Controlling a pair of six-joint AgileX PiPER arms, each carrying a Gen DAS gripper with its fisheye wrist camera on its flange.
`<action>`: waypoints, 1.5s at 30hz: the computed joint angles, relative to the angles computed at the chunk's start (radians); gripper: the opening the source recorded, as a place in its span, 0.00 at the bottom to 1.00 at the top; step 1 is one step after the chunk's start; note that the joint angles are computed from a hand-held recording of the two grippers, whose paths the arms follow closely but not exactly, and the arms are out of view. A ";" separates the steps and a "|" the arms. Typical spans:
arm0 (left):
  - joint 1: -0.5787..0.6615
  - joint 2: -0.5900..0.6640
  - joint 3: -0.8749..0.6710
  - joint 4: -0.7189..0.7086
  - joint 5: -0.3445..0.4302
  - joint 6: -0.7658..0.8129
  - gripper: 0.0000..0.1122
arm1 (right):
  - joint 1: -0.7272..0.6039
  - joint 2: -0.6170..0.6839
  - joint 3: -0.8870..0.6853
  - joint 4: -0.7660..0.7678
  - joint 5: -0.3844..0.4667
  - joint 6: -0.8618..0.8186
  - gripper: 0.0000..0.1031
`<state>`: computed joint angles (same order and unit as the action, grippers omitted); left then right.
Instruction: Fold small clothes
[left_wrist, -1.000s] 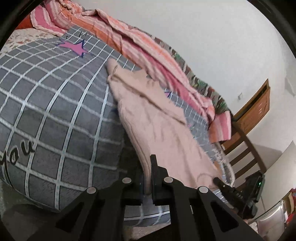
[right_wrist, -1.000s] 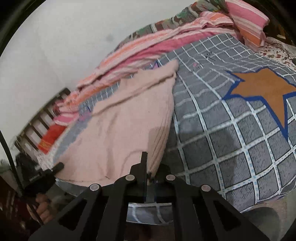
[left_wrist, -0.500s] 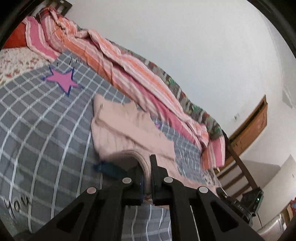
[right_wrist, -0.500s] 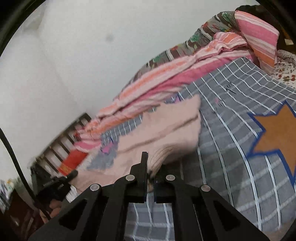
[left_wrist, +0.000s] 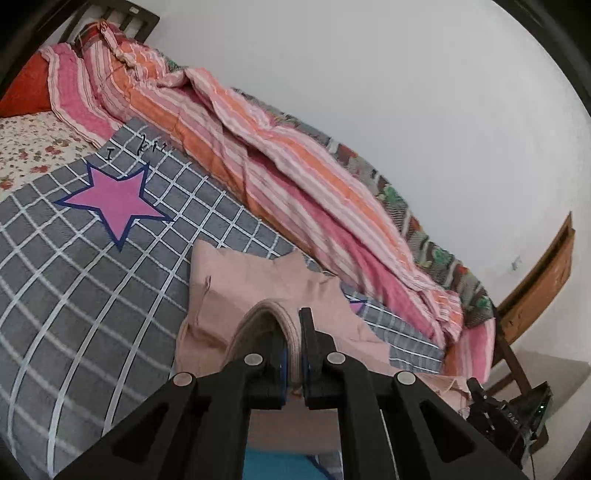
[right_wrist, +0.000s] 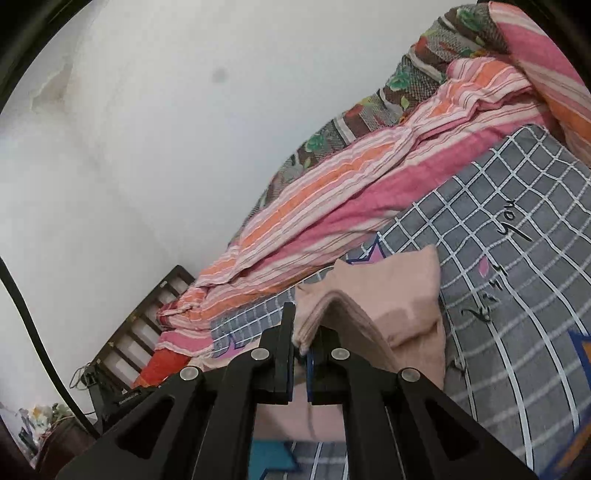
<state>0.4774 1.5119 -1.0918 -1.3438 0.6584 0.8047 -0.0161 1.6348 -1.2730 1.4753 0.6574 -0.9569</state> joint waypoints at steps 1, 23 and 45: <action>-0.016 0.044 -0.040 0.006 -0.018 -0.015 0.05 | 0.006 0.028 -0.034 -0.019 -0.006 0.021 0.04; -0.114 0.608 -0.759 0.387 0.008 -0.461 0.46 | 0.133 0.714 -1.037 -0.850 0.083 0.813 0.21; -0.036 0.148 0.095 0.065 0.003 0.156 0.51 | 0.071 0.215 -0.123 -0.652 0.007 0.418 0.47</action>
<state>0.4418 1.6603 -0.9968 -1.2785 0.6615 0.9607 0.0553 1.8496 -1.3964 0.8230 0.6641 -0.5384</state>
